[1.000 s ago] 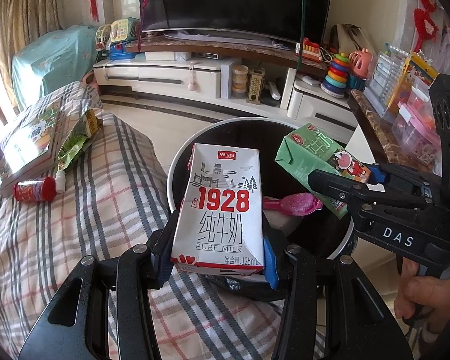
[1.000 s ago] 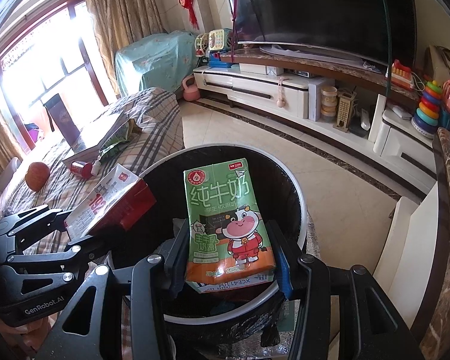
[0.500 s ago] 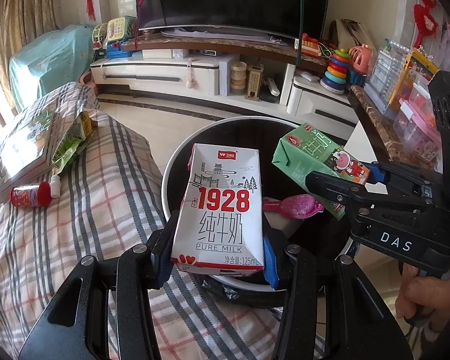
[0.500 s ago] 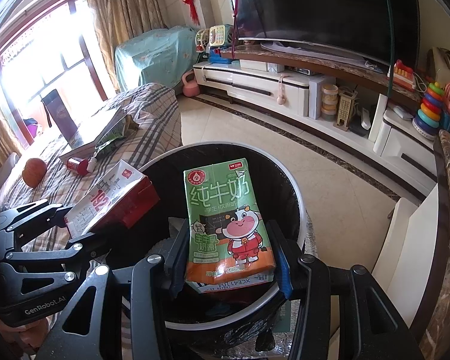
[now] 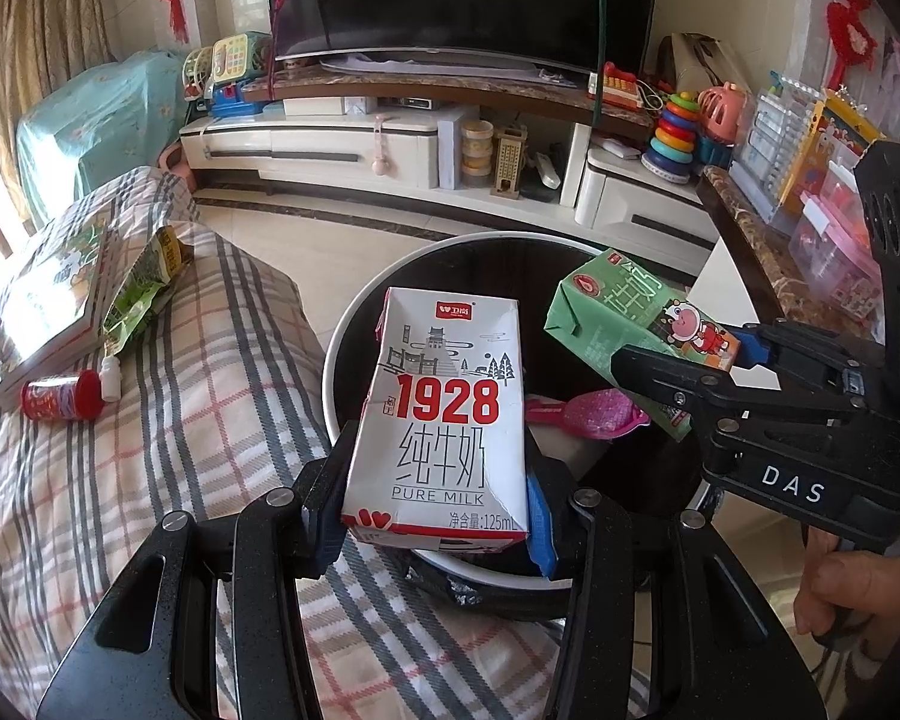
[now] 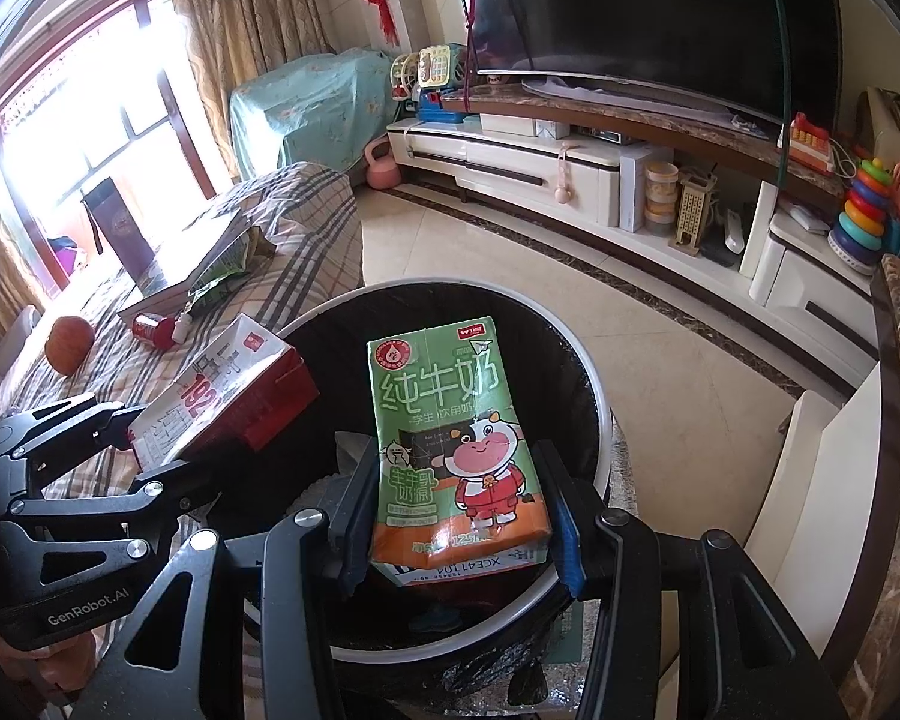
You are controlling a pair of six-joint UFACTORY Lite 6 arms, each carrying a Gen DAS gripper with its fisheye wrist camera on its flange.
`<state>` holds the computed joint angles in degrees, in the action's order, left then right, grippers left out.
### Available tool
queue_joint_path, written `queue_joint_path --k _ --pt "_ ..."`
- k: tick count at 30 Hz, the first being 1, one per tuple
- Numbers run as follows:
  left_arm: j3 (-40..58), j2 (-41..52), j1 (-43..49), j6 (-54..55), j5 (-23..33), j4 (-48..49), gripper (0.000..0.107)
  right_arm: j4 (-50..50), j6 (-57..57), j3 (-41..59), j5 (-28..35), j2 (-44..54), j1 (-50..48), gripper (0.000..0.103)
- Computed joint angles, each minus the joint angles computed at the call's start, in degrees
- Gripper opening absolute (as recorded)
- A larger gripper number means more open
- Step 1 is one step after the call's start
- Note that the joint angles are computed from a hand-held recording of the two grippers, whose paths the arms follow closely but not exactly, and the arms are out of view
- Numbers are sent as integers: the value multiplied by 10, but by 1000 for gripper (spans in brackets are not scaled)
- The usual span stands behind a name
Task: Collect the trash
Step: 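Open both tools to drop the milk cartons into the bin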
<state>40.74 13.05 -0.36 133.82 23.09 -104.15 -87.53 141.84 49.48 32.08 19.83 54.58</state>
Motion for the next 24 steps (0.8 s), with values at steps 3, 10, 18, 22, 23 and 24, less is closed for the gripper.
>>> queue_joint_path --k 3,10,18,22,23,24 --pt "2 3 1 2 0 0 46 1 -1 1 1 1 0 48" --pt "0 3 -1 6 -2 -5 46 6 -6 7 1 5 0 49" --pt "-1 3 -3 11 -6 -10 46 13 -17 11 -1 5 -4 49" --pt "7 9 0 -9 -5 10 46 11 -15 7 -8 0 -9 50" --pt "8 8 2 -18 -5 19 47 5 -9 4 -9 -4 -10 50" --pt "11 7 3 -29 -5 31 51 4 -8 1 -11 -8 -12 50"
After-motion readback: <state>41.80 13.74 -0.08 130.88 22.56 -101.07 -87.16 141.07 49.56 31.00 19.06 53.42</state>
